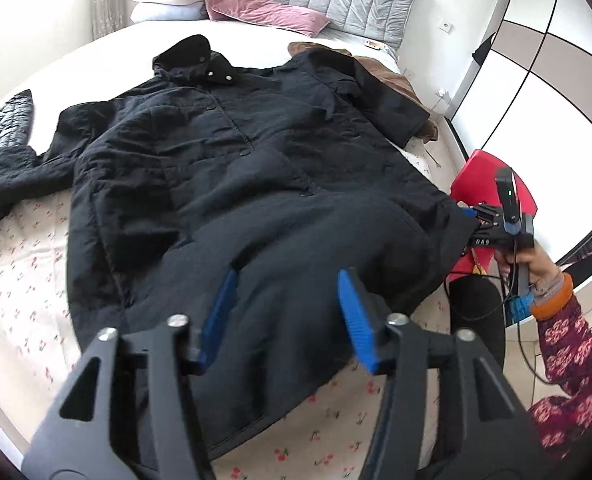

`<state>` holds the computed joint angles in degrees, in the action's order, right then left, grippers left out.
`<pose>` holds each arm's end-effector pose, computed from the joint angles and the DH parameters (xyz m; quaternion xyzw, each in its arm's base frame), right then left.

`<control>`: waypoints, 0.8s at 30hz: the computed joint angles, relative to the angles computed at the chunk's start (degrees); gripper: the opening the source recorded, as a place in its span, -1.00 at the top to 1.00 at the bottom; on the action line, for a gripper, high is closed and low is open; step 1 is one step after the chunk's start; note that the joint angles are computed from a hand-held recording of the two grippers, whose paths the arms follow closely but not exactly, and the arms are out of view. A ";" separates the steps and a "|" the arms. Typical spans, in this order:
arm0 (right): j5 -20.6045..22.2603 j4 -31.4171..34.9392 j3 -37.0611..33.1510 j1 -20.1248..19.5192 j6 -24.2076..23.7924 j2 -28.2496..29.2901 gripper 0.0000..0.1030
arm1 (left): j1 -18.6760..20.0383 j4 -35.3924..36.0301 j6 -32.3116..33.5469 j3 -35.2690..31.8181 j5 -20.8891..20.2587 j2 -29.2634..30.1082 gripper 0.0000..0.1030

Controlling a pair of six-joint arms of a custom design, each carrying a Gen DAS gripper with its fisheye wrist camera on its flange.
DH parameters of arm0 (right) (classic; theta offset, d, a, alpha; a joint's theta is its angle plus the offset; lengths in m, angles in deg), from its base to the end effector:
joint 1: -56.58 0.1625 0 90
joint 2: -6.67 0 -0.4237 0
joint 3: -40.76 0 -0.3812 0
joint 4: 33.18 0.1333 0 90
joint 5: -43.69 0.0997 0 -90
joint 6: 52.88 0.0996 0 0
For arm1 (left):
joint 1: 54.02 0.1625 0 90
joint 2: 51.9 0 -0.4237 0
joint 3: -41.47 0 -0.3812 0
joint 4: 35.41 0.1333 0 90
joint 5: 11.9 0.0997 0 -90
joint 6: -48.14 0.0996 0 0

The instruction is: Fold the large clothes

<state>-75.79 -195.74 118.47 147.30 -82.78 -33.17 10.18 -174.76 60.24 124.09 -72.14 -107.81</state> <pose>0.0938 -0.7565 0.1854 0.1706 -0.9104 0.2178 0.3077 -0.1416 -0.7127 0.3006 0.2601 0.9127 -0.2184 0.2274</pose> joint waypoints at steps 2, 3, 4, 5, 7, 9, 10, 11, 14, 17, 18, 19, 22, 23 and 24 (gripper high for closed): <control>0.81 1.10 0.52 -0.50 0.89 -0.45 -0.27 | 0.31 -2.98 -0.44 5.47 2.98 -3.71 -0.28; 1.06 1.89 0.57 -0.72 1.48 -0.60 -0.27 | 0.78 -3.35 -1.92 7.53 4.81 -5.33 -0.28; 1.41 2.51 0.84 -0.97 2.17 -0.84 -0.27 | 1.49 -3.29 -4.08 9.00 6.46 -6.63 -0.28; 1.88 2.81 1.23 -1.17 2.82 -1.14 -0.27 | 2.25 -3.24 -6.09 9.92 7.53 -7.48 -0.28; 3.38 3.00 2.27 -1.65 4.38 -1.84 -0.24 | 4.49 -2.94 -11.40 10.96 10.20 -8.71 -0.28; 5.11 3.87 2.76 -1.97 5.61 -2.26 0.16 | 7.05 -1.85 -15.74 10.64 9.79 -9.01 -0.28; 6.11 4.99 2.82 -2.03 5.87 -2.45 0.61 | 8.52 -0.81 -17.69 10.06 7.18 -8.97 -0.26; 6.15 5.67 2.63 -1.87 5.84 -2.33 0.78 | 10.15 0.08 -19.61 9.30 3.13 -8.72 -0.25; 4.81 4.74 2.92 -0.32 4.74 -2.55 0.93 | 13.55 1.98 -22.85 7.14 -8.29 -6.69 0.29; 5.57 -2.40 5.43 2.28 0.88 -4.85 0.96 | 12.42 -1.31 -23.31 8.19 -6.76 -6.60 0.89; 4.71 -5.48 6.32 3.23 -0.08 -5.69 0.97 | 11.82 -3.74 -24.10 9.44 -7.04 -7.89 0.90; 3.43 -8.16 6.78 4.07 -0.50 -6.50 0.97 | 11.02 -7.48 -23.95 11.31 -7.22 -9.64 0.90; -2.70 -13.20 6.18 5.53 -1.06 -7.95 0.97 | 8.79 -13.30 -24.83 15.53 -4.23 -14.91 0.90; -4.17 -12.26 5.43 5.50 -0.49 -8.06 0.97 | 8.39 -11.72 -25.72 15.67 -2.83 -15.48 0.90; -6.29 -11.79 4.72 5.39 -0.25 -7.74 0.97 | 7.66 -8.75 -25.89 15.57 0.44 -15.44 0.90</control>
